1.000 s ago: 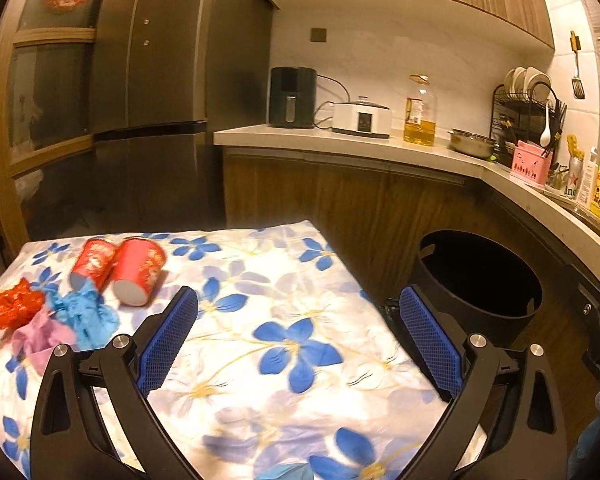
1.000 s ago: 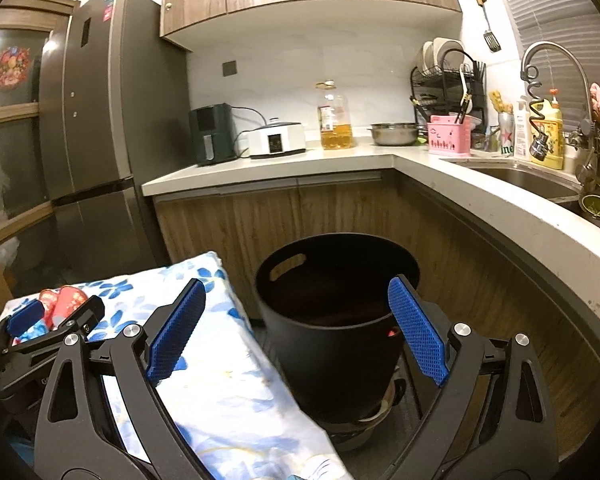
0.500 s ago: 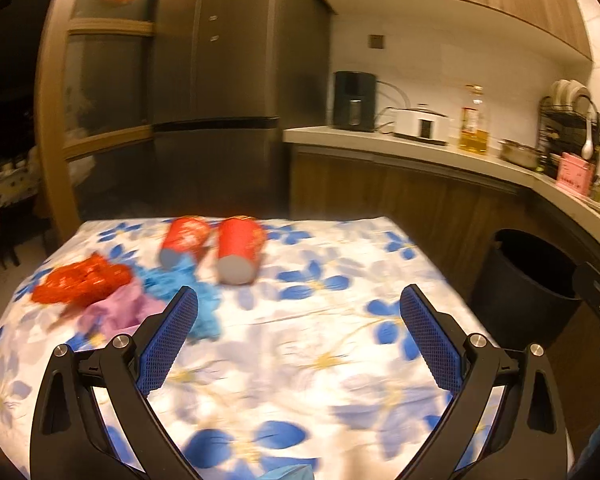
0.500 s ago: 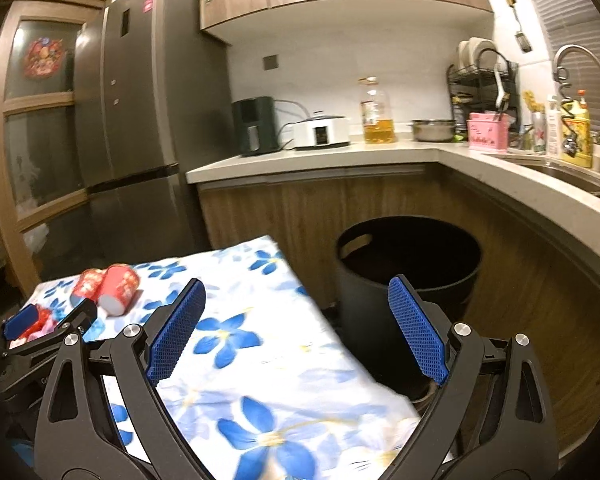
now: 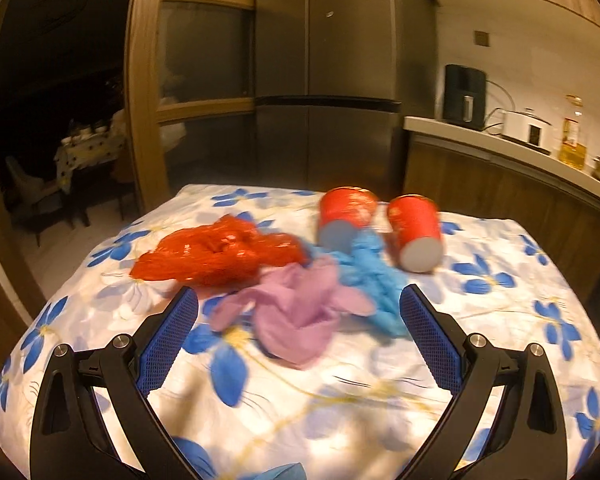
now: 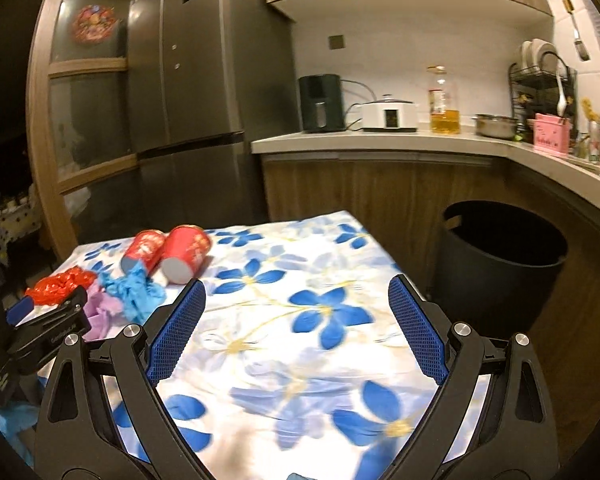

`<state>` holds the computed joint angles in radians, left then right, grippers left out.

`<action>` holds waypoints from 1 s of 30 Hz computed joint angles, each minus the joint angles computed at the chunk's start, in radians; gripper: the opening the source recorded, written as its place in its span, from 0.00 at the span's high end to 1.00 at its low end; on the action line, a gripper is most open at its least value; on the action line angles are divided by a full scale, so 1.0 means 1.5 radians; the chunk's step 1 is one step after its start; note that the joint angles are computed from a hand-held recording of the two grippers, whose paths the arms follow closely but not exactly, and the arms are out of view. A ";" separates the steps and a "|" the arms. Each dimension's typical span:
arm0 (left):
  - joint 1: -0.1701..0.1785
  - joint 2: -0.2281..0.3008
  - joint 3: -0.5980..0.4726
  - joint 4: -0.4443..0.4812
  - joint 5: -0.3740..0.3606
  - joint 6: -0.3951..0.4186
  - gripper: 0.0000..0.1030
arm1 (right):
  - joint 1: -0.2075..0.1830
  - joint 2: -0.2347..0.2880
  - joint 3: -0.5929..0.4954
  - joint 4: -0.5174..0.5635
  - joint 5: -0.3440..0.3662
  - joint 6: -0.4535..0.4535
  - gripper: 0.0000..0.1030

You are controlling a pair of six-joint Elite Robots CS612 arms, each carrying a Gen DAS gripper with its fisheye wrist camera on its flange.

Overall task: Collect trash
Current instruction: 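Grasp the lilac glove with the left gripper while the right grasps the blue glove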

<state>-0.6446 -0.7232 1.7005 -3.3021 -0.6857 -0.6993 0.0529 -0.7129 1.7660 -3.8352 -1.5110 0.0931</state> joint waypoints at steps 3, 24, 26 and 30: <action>0.019 -0.004 0.000 0.018 -0.052 -0.027 0.12 | 0.010 0.008 -0.014 0.009 0.009 0.002 0.12; 0.061 -0.006 0.000 0.030 -0.268 -0.049 0.97 | 0.057 0.050 -0.109 0.119 0.050 -0.025 0.17; 0.054 -0.013 0.015 0.008 -0.256 -0.043 0.97 | 0.060 0.054 -0.119 0.139 0.060 -0.029 0.22; 0.048 -0.025 0.036 -0.025 -0.230 -0.038 0.97 | 0.069 0.064 -0.140 0.181 0.083 -0.041 0.33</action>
<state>-0.5728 -0.7609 1.7545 -3.3397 -1.0300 -0.7561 0.1559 -0.6166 1.5554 -3.5636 -1.3862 0.0322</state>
